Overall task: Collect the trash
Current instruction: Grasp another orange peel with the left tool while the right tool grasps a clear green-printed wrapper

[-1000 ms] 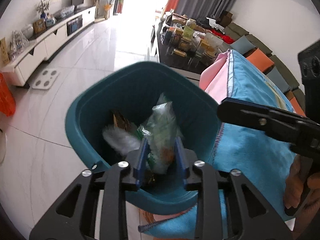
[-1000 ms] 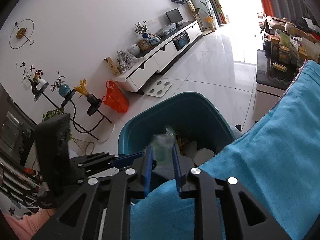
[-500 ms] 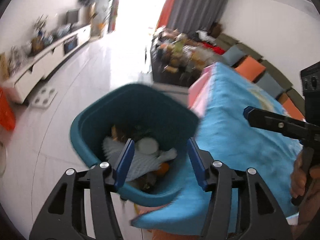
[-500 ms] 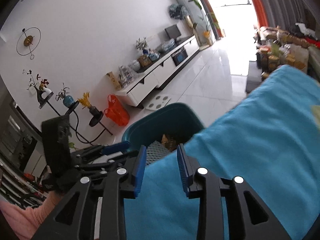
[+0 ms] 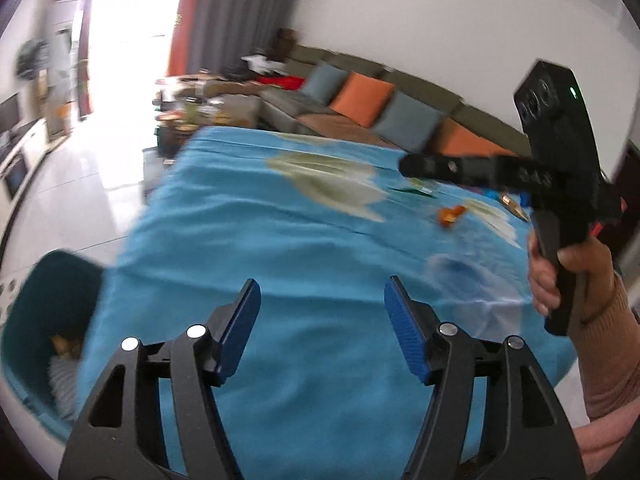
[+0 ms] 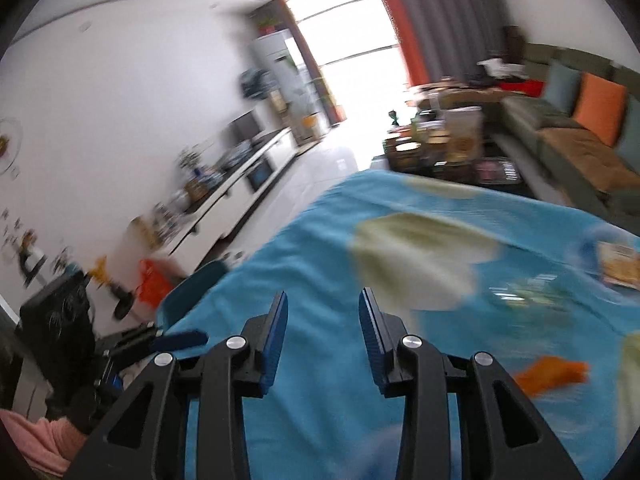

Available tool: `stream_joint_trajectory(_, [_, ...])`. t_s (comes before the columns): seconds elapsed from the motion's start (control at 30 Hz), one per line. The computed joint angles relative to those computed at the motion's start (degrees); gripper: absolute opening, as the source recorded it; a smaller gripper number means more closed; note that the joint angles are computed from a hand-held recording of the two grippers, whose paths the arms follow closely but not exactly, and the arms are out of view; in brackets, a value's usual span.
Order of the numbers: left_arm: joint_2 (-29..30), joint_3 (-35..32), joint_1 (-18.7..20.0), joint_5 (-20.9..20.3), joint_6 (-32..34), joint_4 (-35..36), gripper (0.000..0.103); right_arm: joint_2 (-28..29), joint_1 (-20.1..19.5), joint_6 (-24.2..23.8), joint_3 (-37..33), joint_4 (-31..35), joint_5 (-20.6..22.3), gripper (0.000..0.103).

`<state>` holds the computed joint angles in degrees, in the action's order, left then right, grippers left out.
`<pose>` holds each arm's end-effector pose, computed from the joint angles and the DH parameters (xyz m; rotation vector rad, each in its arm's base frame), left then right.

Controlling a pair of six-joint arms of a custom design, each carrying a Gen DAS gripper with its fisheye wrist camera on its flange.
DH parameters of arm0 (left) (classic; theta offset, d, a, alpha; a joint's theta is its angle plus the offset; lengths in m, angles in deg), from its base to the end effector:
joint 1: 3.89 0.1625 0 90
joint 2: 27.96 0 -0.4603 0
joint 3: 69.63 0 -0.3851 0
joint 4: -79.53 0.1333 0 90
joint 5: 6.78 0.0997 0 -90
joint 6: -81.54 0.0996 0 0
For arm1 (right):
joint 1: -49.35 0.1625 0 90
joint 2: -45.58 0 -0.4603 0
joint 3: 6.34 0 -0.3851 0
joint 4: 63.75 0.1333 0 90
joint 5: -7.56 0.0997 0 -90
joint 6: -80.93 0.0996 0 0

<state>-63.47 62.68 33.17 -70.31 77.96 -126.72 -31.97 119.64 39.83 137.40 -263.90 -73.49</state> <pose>-0.2542 -0.4147 -0.0034 1.0674 2.5934 -0.7350 0.0069 -0.4218 0.2580 0.5830 -2.6290 1.0436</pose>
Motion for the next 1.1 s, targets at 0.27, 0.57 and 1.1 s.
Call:
stream_joint_trajectory(0.27, [7.27, -12.85, -0.41, -8.26, 1.70, 11.72, 0.064, -7.21, -8.54, 0.22, -1.21, 2.72, 3.23, 0.035])
stream_joint_trajectory(0.57, [14.06, -24.83, -1.76, -11.03, 1.31, 22.41, 0.055, -7.65, -12.90, 0.76, -4.05, 6.37, 4.64, 0.035])
stream_joint_trajectory(1.1, [17.51, -31.62, 0.38, -13.27, -2.15, 29.33, 0.016, -5.98, -14.65, 2.82, -7.66, 10.49, 5.93, 0.039])
